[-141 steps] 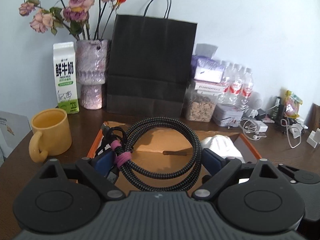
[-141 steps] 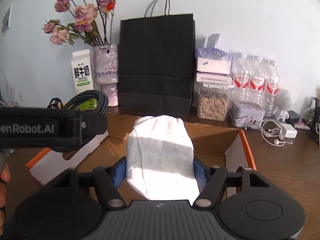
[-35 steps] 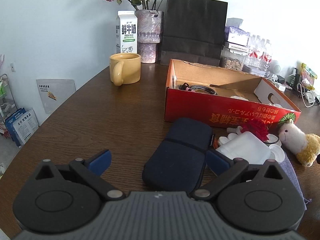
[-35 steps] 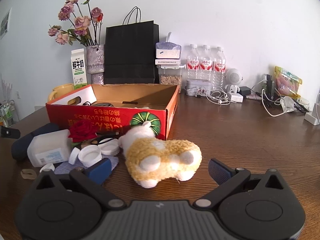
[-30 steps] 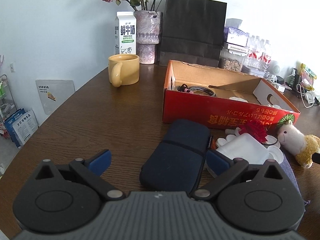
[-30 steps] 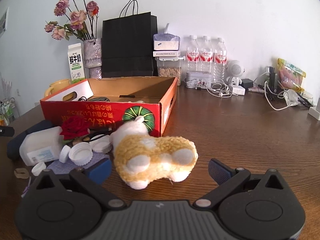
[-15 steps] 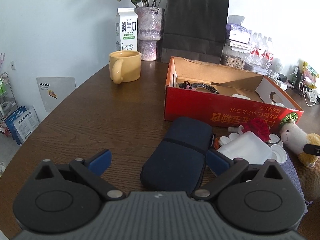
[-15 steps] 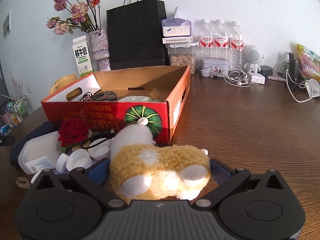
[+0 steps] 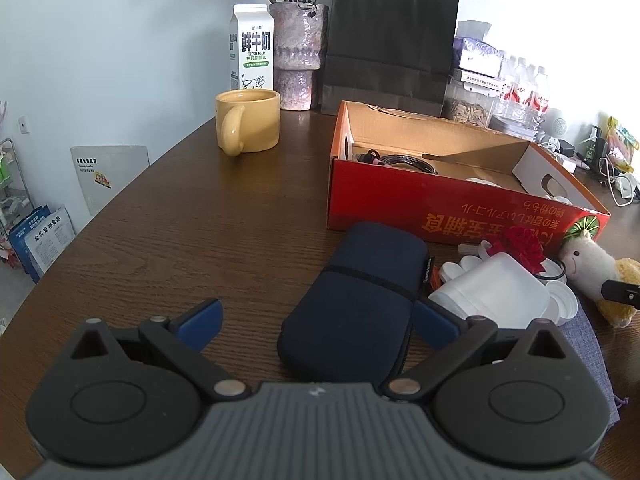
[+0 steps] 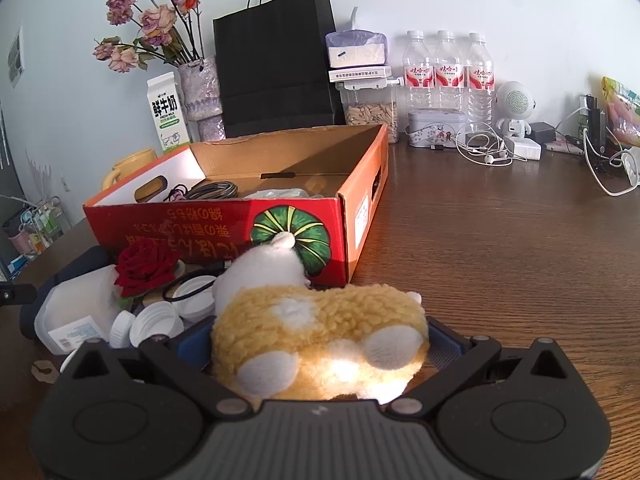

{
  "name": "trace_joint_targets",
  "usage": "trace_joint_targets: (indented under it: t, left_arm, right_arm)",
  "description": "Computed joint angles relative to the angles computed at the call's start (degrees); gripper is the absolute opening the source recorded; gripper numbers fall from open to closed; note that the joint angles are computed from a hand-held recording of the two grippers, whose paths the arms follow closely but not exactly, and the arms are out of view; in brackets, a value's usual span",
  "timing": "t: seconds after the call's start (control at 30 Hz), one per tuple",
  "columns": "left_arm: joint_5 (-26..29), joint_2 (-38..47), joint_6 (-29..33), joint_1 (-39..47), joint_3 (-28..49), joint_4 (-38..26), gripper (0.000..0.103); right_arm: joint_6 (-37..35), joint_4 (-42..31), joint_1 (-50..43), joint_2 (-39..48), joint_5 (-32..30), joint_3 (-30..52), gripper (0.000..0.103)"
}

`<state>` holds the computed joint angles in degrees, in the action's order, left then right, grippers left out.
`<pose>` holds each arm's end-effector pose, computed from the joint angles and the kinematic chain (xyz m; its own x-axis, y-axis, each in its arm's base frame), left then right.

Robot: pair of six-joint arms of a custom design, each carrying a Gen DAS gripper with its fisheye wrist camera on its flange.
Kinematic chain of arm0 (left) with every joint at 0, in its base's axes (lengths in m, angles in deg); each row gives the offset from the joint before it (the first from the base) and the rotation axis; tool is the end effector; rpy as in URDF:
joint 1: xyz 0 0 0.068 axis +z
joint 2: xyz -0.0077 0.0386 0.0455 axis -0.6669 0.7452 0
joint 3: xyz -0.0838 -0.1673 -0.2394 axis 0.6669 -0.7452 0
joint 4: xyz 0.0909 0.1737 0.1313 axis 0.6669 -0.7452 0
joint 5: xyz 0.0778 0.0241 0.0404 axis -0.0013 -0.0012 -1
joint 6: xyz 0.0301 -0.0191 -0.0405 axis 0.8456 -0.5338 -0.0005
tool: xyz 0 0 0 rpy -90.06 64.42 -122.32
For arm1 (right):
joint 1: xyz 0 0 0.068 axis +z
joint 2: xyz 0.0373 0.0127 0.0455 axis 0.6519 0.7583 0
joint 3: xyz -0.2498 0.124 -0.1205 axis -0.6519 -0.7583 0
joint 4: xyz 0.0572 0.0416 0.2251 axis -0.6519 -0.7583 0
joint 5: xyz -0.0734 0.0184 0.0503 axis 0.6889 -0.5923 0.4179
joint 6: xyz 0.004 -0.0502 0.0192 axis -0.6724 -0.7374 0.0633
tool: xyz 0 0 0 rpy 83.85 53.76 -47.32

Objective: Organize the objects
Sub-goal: 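Grasp the yellow-white plush dog with the right tool while the left tool grasps the navy pouch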

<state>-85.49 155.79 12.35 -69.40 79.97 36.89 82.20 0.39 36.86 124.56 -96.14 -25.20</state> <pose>0.3024 -0.1500 0.1888 -0.6158 0.0703 -0.7848 0.1825 0.9816 -0.0553 0.2628 -0.0112 0.1397 -0.5714 0.0989 -0.8147 -0.0438 0.9876 0.1506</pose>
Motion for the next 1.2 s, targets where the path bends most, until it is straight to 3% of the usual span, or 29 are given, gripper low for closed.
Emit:
trace_joint_targets:
  t: [0.2, 0.6, 0.93, 1.2]
  left_arm:
    - [0.09, -0.07, -0.08, 0.09, -0.12, 0.07, 0.103]
    - [1.37, 1.75, 1.5, 1.39, 2.63, -2.43, 0.103]
    - [5.02, 3.66, 7.64, 1.91, 7.96, -8.14, 0.103]
    - [5.94, 9.07, 10.86, 1.53, 16.52, -15.95, 0.103]
  right_arm:
    - [0.81, 4.35, 1.93, -0.7, 3.57, -2.79, 0.098]
    - [5.39, 25.49, 8.32, -0.61, 12.83, -14.02, 0.097]
    - [5.91, 25.92, 10.97, -0.48, 15.79, -14.03, 0.098]
    - [6.33, 25.39, 11.11, -0.55, 16.32, -13.86, 0.098]
